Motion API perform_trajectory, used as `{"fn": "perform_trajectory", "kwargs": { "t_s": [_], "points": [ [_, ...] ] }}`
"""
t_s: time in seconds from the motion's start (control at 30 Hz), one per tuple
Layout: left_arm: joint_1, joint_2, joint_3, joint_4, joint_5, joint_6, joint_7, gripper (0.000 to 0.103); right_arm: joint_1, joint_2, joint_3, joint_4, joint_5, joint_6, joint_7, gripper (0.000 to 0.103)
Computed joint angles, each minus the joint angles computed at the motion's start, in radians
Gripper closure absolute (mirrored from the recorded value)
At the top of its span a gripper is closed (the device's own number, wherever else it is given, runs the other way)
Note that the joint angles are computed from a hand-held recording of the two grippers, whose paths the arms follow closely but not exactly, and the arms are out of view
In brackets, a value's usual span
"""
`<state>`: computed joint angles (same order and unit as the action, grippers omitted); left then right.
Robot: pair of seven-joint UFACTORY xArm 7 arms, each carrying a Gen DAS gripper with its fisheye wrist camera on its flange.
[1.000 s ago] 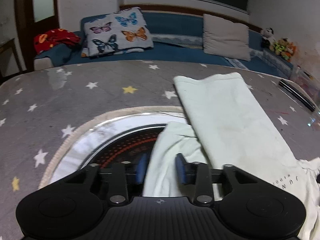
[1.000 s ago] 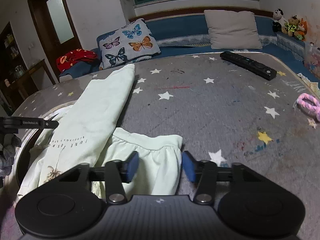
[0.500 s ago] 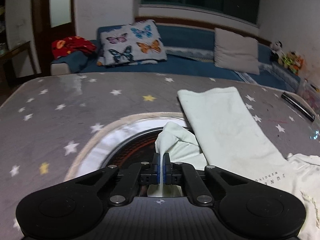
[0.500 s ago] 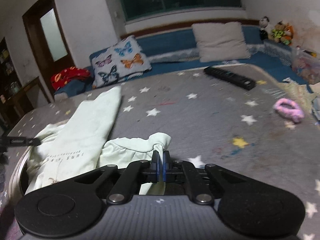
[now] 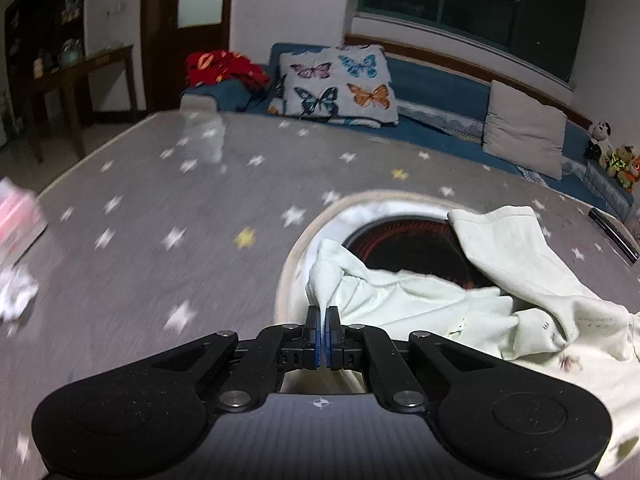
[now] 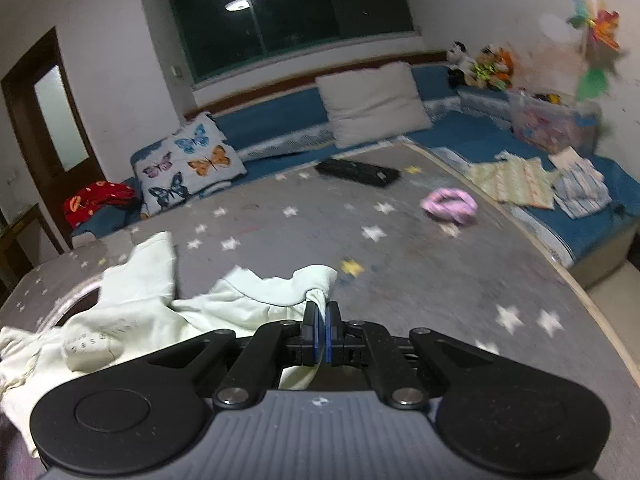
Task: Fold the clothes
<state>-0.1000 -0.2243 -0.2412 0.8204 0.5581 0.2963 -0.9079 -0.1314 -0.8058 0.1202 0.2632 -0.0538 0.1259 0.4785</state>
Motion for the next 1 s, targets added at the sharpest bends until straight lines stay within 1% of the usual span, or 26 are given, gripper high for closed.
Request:
{"fn": "perform_trajectory", "kwargs": {
  "t_s": [0.07, 0.1, 0.13, 0.2, 0.27, 0.3, 0.33, 0.37, 0.43, 0.53, 0.63, 0.73, 0.8, 0.9, 0.97, 1.0],
  "points": [
    [-0.041, -0.056, 0.037, -0.065, -0.082, 0.008, 0.078, 0.1, 0.029, -0.036, -0.03, -0.017, 0.001, 0.069, -0.025, 0.098],
    [-0.05, -0.074, 0.045, -0.085, -0.11, 0.013, 0.109, 0.1, 0.036, -0.05, -0.035, -0.022, -0.002, 0.1, -0.039, 0.098],
    [-0.047, -0.091, 0.04, -0.099, -0.124, 0.029, 0.123, 0.098, 0.035, -0.06, -0.032, -0.025, -0.011, 0.127, -0.051, 0.095],
    [-0.03, -0.12, 0.026, -0.117, -0.135, 0.045, 0.133, 0.098, 0.022, -0.079, -0.017, -0.023, -0.03, 0.162, -0.063, 0.089],
    [-0.009, -0.146, 0.012, -0.127, -0.136, 0.049, 0.134, 0.096, 0.015, -0.091, -0.013, -0.013, -0.042, 0.171, -0.072, 0.077],
    [-0.002, -0.154, 0.009, -0.129, -0.139, 0.043, 0.137, 0.093, 0.008, -0.094, -0.007, -0.006, -0.049, 0.169, -0.072, 0.077],
    [0.007, -0.156, 0.0, -0.125, -0.139, 0.039, 0.135, 0.086, -0.002, -0.092, 0.003, 0.004, -0.058, 0.163, -0.072, 0.077],
    [0.012, -0.152, -0.009, -0.117, -0.138, 0.03, 0.135, 0.074, -0.011, -0.089, 0.016, 0.014, -0.068, 0.156, -0.07, 0.077],
    [0.016, -0.126, -0.025, -0.093, -0.134, 0.012, 0.14, 0.067, -0.02, -0.068, 0.04, 0.042, -0.085, 0.139, -0.064, 0.077],
    [0.001, -0.07, -0.034, -0.052, -0.138, -0.017, 0.155, 0.064, 0.011, 0.012, 0.034, 0.097, -0.091, 0.097, -0.087, 0.077],
    [-0.019, 0.002, -0.044, 0.001, -0.121, -0.042, 0.159, 0.062, 0.077, 0.14, 0.014, 0.174, -0.086, 0.034, -0.138, 0.077],
    [-0.052, 0.09, -0.037, 0.068, -0.092, -0.066, 0.169, 0.062, 0.149, 0.278, -0.013, 0.262, -0.063, -0.013, -0.193, 0.077],
    [-0.083, 0.146, -0.02, 0.114, -0.081, -0.073, 0.185, 0.063, 0.231, 0.386, -0.058, 0.338, -0.025, -0.029, -0.247, 0.077],
    [-0.133, 0.215, 0.013, 0.168, -0.112, -0.083, 0.244, 0.064, 0.395, 0.542, -0.165, 0.468, 0.102, -0.029, -0.384, 0.077],
    [-0.161, 0.255, 0.032, 0.199, -0.129, -0.09, 0.281, 0.065, 0.476, 0.633, -0.215, 0.55, 0.219, -0.02, -0.497, 0.077],
    [-0.174, 0.27, 0.042, 0.211, -0.138, -0.09, 0.299, 0.065, 0.501, 0.676, -0.227, 0.589, 0.275, -0.016, -0.55, 0.077]
  ]
}}
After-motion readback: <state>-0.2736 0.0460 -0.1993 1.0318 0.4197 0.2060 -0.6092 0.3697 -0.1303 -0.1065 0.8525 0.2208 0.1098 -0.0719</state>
